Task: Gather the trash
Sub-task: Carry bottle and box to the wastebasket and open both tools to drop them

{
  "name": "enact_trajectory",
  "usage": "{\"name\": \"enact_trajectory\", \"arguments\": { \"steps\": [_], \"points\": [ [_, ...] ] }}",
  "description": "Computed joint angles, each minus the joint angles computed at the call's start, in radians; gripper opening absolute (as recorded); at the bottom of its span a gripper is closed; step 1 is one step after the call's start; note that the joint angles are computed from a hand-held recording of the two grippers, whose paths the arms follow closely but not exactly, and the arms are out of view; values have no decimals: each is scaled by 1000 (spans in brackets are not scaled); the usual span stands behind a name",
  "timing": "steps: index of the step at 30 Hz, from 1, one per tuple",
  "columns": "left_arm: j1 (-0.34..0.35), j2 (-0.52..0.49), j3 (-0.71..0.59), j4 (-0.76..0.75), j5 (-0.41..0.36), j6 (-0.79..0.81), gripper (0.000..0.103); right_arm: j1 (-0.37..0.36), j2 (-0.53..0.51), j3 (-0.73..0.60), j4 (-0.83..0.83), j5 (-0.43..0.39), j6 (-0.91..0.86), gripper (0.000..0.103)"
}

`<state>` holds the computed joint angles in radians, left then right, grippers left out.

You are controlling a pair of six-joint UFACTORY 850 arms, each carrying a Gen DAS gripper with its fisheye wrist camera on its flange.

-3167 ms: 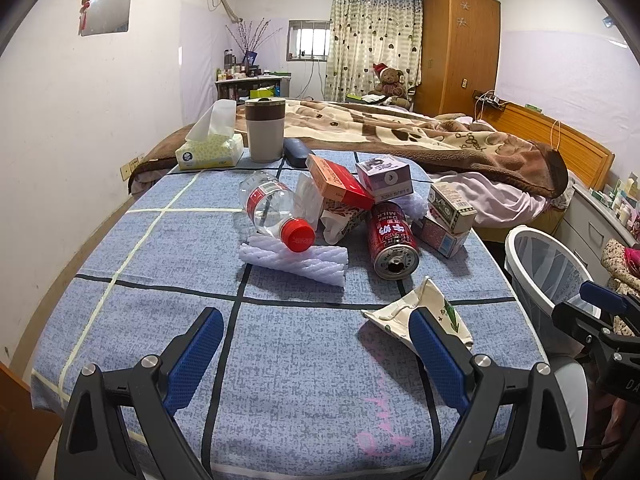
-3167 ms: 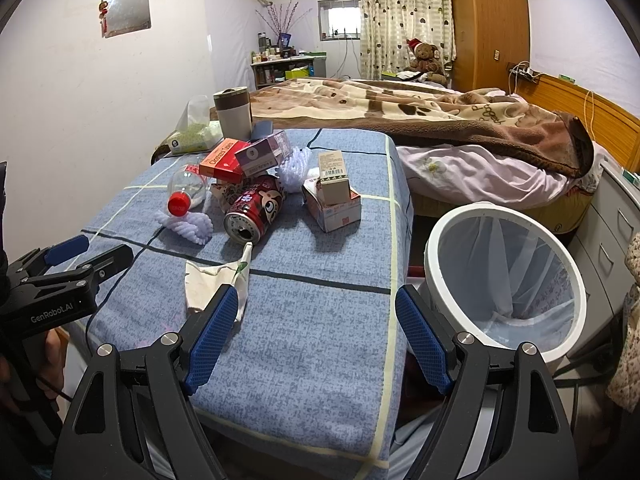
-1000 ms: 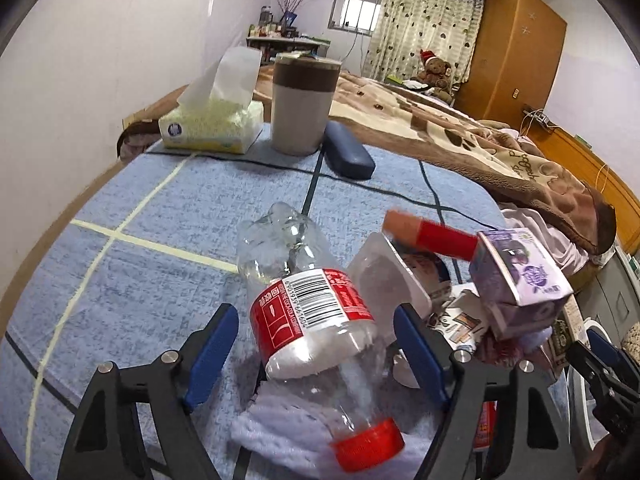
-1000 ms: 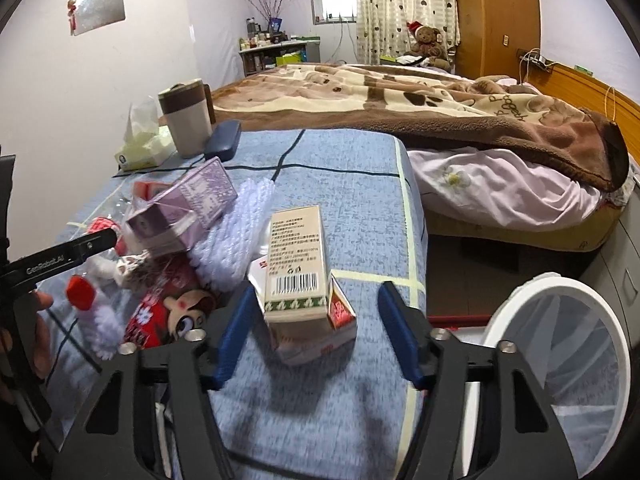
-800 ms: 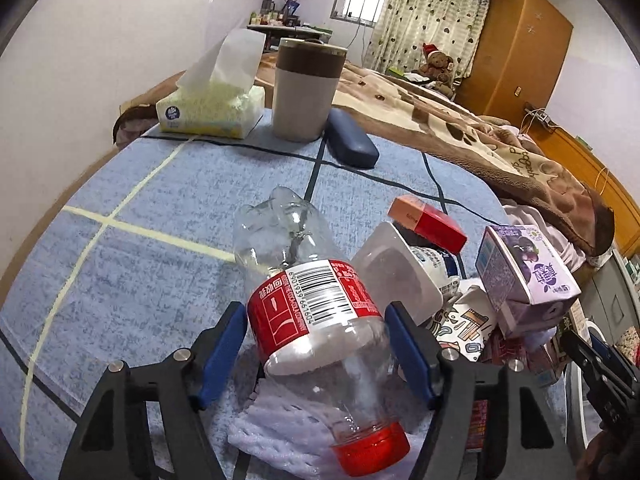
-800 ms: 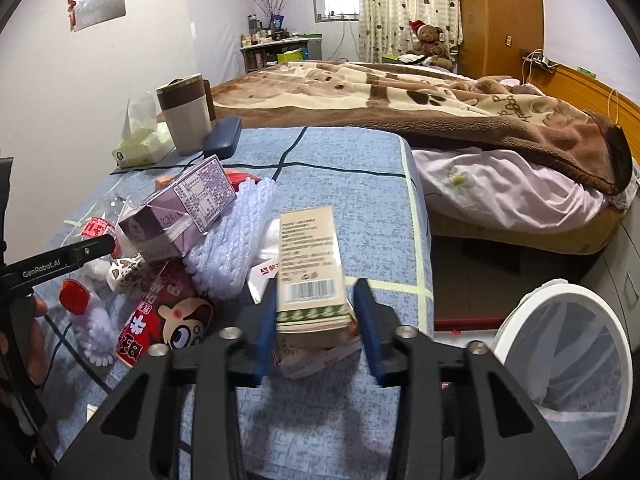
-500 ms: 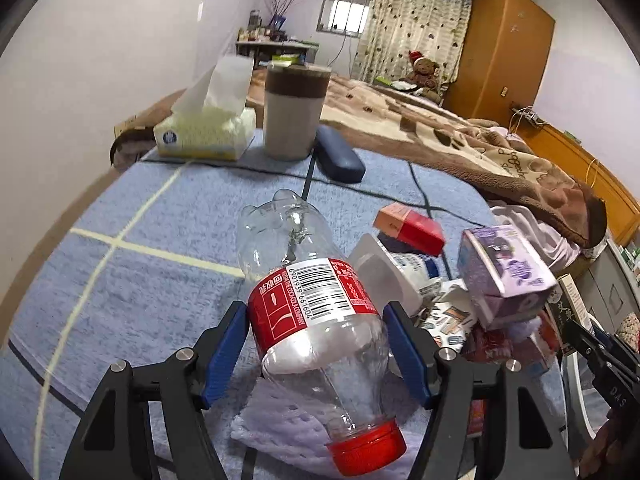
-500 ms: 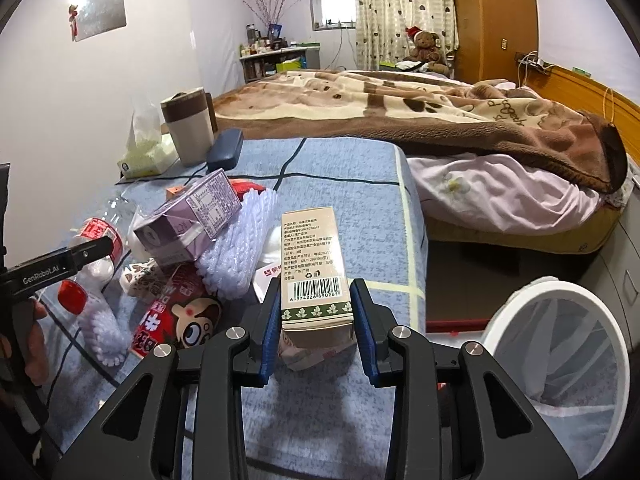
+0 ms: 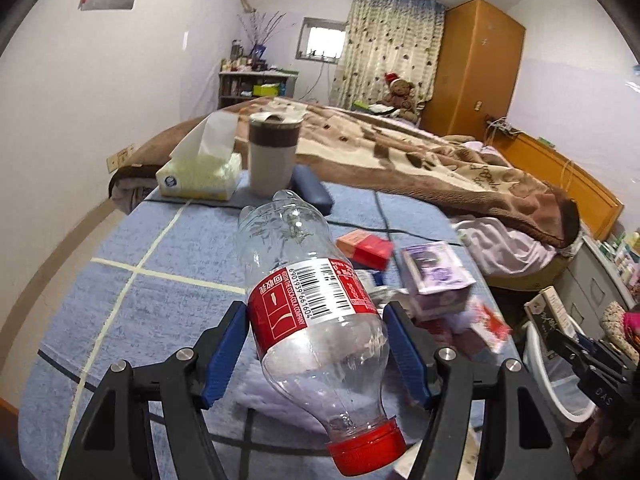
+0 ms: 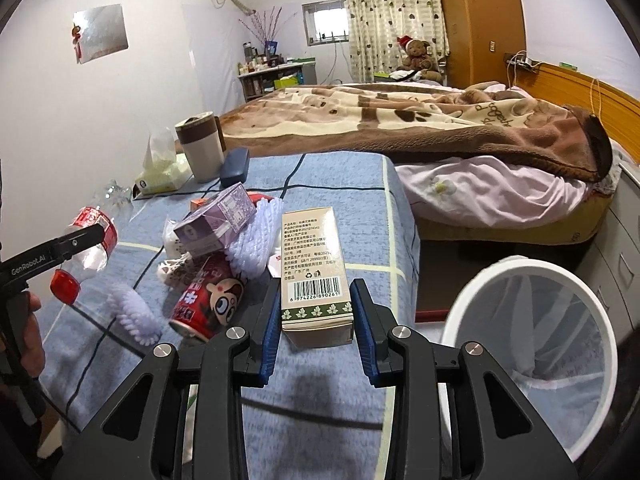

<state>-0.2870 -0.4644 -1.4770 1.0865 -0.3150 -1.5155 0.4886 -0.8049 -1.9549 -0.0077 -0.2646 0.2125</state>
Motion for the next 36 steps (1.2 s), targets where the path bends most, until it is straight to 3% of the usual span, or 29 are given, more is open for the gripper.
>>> {"name": "enact_trajectory", "arguments": {
  "steps": [4,12,16,22,29,36],
  "points": [
    [-24,26,21,0,30,9,69,-4,48,77,-49,39,63,34],
    [-91,4,-16,-164,70,218,69,-20,124,209,-221,79,277,34],
    [-127,-32,-63,-320,88,397,69,-34,156,267,-364,86,448,34],
    [-171,-117,-177,-708,92,828,69,-61,189,337,-553,83,680,35],
    [-207,-249,-360,-1162,21,1343,69,-91,202,384,-585,61,761,35],
    [-233,-421,-610,-1322,-120,1528,69,-115,227,435,-600,61,795,35]
  ]
}}
